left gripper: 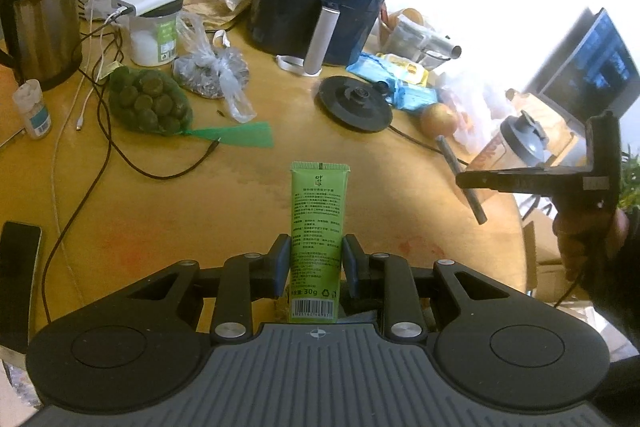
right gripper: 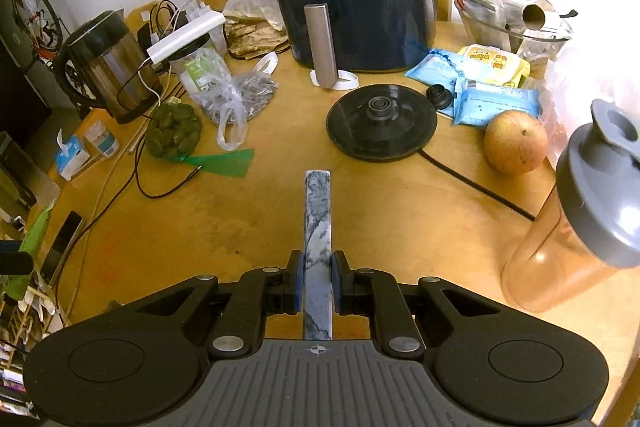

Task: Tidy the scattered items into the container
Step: 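Carry the tube with the left gripper while the right carries the stick to the box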

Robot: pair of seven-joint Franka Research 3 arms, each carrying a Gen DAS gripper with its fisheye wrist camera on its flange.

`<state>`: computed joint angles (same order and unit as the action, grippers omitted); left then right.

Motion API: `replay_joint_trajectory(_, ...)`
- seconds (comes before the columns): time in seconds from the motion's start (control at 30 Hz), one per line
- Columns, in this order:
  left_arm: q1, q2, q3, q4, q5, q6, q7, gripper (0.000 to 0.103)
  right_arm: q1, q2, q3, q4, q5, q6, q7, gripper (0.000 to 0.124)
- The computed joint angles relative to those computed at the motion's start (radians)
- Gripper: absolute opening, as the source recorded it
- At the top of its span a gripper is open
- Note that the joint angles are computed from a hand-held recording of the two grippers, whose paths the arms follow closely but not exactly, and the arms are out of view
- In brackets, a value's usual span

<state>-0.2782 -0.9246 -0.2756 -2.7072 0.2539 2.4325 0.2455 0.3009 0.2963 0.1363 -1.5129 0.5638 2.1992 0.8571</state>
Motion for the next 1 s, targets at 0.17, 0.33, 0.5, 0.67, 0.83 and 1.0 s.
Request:
replay_joint_trajectory(0.17, -0.010, 0.009, 0.013, -0.010, -0.002, 0.034, 0.020, 0.028, -0.003, -0.047, 0.000, -0.060, 0.028, 0.021, -0.001, 0.017)
replay_joint_trajectory(0.33, -0.025, 0.036, 0.022, -0.017, -0.015, 0.083, 0.047, 0.028, -0.006, -0.102, -0.008, -0.122, 0.059, 0.035, 0.014, 0.017)
replay_joint_trajectory(0.5, -0.041, 0.057, 0.025, -0.023, -0.033, 0.124, 0.071, 0.028, -0.007, -0.175, -0.018, -0.203, 0.095, 0.045, 0.018, 0.017)
replay_joint_trajectory(0.67, -0.058, 0.065, 0.025, -0.034, -0.051, 0.163, 0.086, 0.028, -0.004, -0.248, -0.032, -0.295, 0.128, 0.054, 0.037, 0.017)
replay_joint_trajectory(0.83, -0.069, 0.076, 0.026, -0.043, -0.062, 0.198, 0.102, 0.028, 0.004, -0.313, -0.044, -0.381, 0.145, 0.071, 0.052, 0.017)
replay_joint_trajectory(1.0, -0.083, 0.088, 0.032, -0.054, -0.076, 0.236, 0.115, 0.028, 0.012, -0.369, -0.055, -0.448, 0.158, 0.082, 0.057, 0.017)
